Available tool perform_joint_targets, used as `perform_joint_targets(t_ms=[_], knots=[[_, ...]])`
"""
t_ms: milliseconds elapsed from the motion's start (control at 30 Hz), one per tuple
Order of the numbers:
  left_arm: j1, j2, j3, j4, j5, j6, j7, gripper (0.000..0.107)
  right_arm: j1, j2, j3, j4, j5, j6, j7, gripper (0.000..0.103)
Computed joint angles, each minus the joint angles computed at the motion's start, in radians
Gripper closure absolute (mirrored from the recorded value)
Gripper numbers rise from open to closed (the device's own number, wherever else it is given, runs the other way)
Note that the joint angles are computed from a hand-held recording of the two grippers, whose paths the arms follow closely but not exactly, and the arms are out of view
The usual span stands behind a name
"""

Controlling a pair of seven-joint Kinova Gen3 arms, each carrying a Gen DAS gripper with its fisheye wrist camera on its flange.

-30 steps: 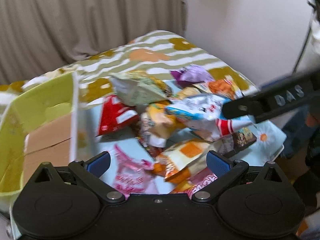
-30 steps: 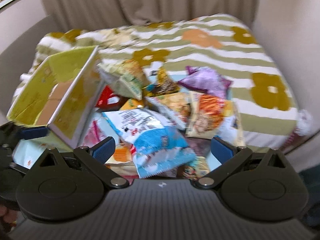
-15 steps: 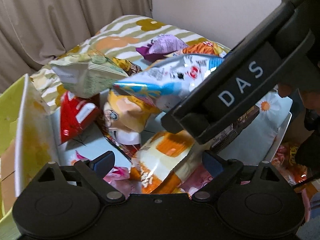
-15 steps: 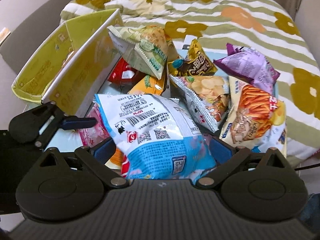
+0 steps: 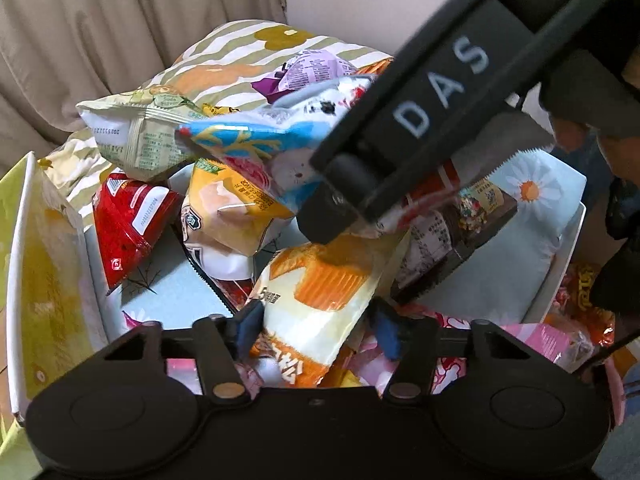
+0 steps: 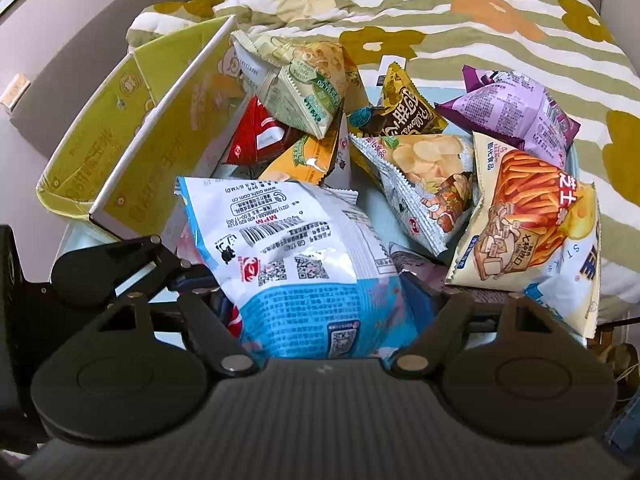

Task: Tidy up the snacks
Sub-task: 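Grasp the orange-white snack bag with the left tool while the right tool grasps the blue-white chip bag, then carry both bags over the box and open both tools to drop them in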

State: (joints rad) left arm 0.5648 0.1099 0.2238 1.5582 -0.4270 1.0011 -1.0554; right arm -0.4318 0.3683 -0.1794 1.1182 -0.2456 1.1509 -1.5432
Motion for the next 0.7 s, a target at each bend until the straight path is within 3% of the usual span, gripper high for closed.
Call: perform_joint_targets(t_ms=[300, 700], knots=[[0.007, -0.026, 0.012, 0.01, -0.017, 0.011, -0.006, 0.062, 0.017, -0.018, 0.001, -0.004, -0.023, 0.0, -0.011, 0.013], [0.01, -0.084, 0.051, 0.009, -0.084, 0.029, 0.078, 0.064, 0.022, -0.053, 0.008, -0.03, -0.017, -0.009, -0.034, 0.013]])
